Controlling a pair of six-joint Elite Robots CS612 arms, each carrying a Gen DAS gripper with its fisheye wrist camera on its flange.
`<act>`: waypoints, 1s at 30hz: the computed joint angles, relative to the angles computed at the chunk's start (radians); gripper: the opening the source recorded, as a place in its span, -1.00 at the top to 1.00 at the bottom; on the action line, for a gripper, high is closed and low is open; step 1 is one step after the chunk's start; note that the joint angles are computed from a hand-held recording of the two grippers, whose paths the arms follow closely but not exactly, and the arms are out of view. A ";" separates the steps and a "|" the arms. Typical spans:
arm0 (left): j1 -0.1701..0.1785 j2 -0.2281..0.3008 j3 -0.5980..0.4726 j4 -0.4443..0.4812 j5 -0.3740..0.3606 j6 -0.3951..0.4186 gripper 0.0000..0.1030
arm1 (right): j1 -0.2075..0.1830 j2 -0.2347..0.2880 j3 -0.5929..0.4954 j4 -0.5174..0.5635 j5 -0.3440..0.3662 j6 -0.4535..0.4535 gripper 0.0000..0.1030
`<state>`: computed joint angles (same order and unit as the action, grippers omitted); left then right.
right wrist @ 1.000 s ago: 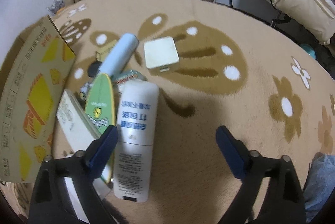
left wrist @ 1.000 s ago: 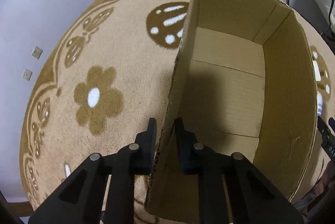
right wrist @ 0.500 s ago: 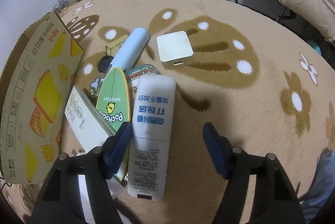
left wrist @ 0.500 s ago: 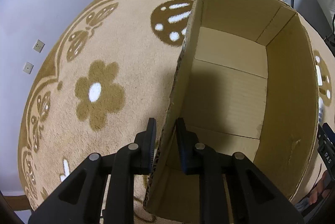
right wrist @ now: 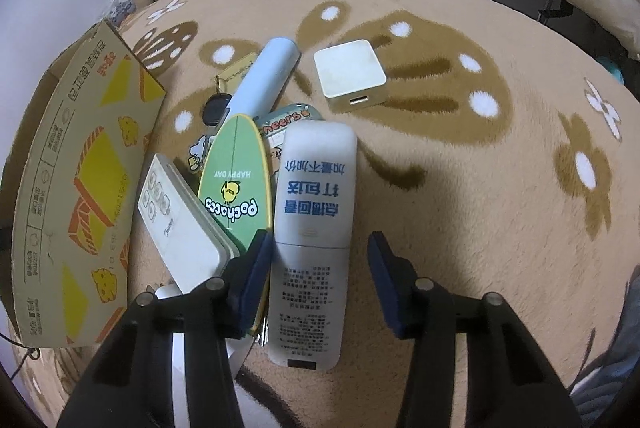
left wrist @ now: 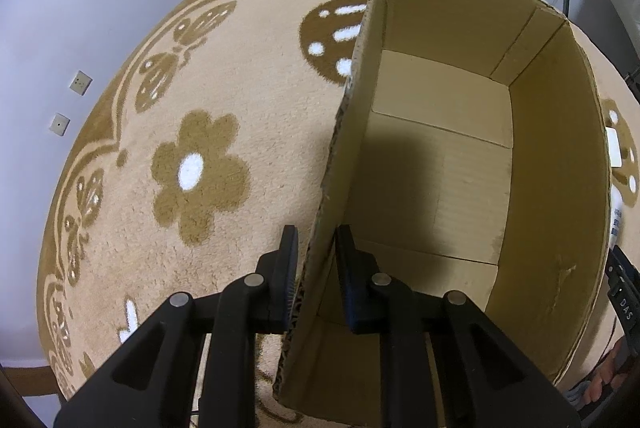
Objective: Organize rigid objects
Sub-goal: 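Clamp the box wall with the left tool while the right tool grasps the white spray bottle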
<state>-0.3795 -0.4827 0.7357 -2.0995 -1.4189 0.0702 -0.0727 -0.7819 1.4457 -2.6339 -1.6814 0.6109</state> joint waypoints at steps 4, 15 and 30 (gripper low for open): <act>-0.001 -0.001 0.002 -0.002 0.003 0.000 0.65 | -0.004 0.001 0.001 -0.001 0.035 -0.004 -0.03; 0.001 0.001 -0.004 0.007 -0.002 -0.005 0.64 | -0.004 0.003 -0.005 0.011 0.011 -0.004 -0.02; 0.004 0.003 -0.011 0.019 -0.011 -0.018 0.65 | -0.001 0.004 0.000 0.004 -0.014 0.008 0.14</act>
<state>-0.3750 -0.4795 0.7244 -2.0807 -1.4303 0.0525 -0.0735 -0.7775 1.4454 -2.6301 -1.6951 0.6184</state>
